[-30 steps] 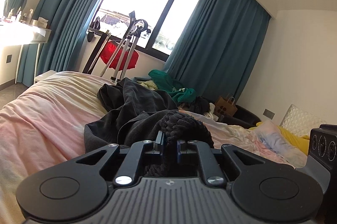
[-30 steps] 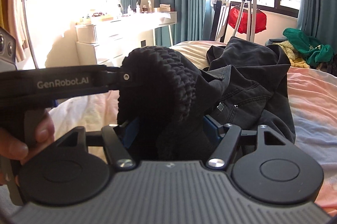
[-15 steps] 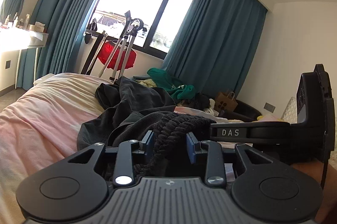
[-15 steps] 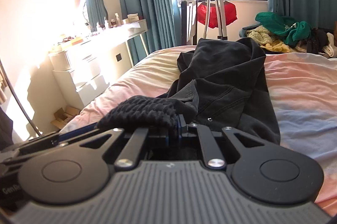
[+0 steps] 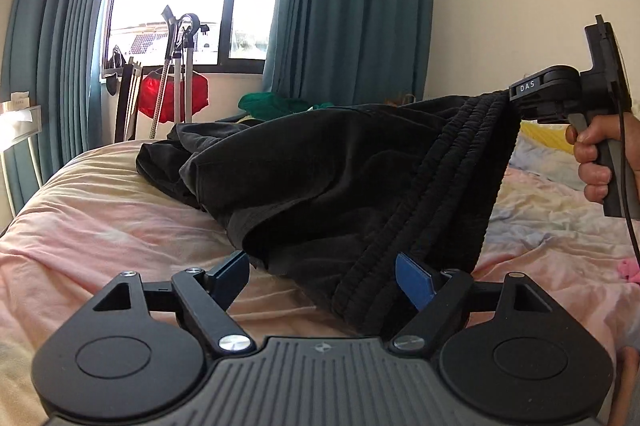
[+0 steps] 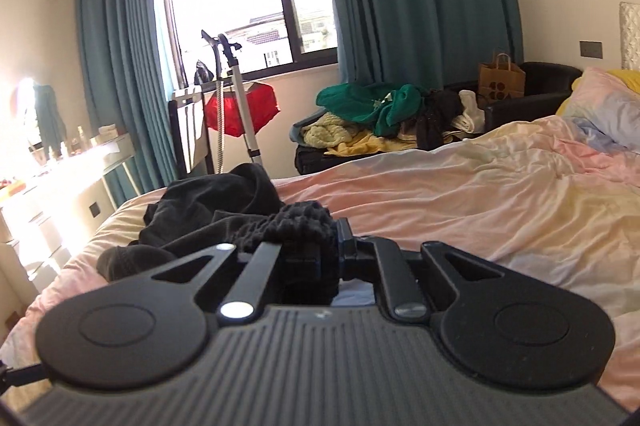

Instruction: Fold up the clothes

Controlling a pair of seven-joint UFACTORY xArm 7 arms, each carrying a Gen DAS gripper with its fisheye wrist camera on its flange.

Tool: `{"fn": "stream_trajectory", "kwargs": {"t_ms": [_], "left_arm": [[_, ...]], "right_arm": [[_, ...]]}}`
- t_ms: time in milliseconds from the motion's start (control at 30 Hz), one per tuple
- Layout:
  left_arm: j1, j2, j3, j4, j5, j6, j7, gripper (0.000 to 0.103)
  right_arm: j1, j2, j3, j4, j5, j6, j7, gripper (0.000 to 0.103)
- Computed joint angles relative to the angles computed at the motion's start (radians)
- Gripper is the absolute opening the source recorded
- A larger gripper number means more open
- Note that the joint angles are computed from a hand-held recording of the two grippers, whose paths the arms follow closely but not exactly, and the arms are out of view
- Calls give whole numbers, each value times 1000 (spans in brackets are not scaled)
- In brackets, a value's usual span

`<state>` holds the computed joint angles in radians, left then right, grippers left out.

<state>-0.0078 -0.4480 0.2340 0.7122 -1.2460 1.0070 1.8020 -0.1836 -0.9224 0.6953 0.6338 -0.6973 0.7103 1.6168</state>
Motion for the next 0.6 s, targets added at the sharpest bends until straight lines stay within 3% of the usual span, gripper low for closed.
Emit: {"fn": "stream_trajectory", "kwargs": {"t_ms": [167,300,533,600], "left_arm": [[-28,-14,-61,-54,46,-98,31,82],[-92,-36,-106,-108,11,-197,47,82],[-244,-6,-249,-145,-350,-518,132,82],[-250,31,-282,-121,-401,-561,99,72]], "right_arm": [[52,-74,-59,-164,42,80,23,10],[92,-69,-156,-288,106,0,121,10],[78,-53,-150,-324,66,-53,156,10],[80,-58,-144,-326,57,-54,158,10]]}}
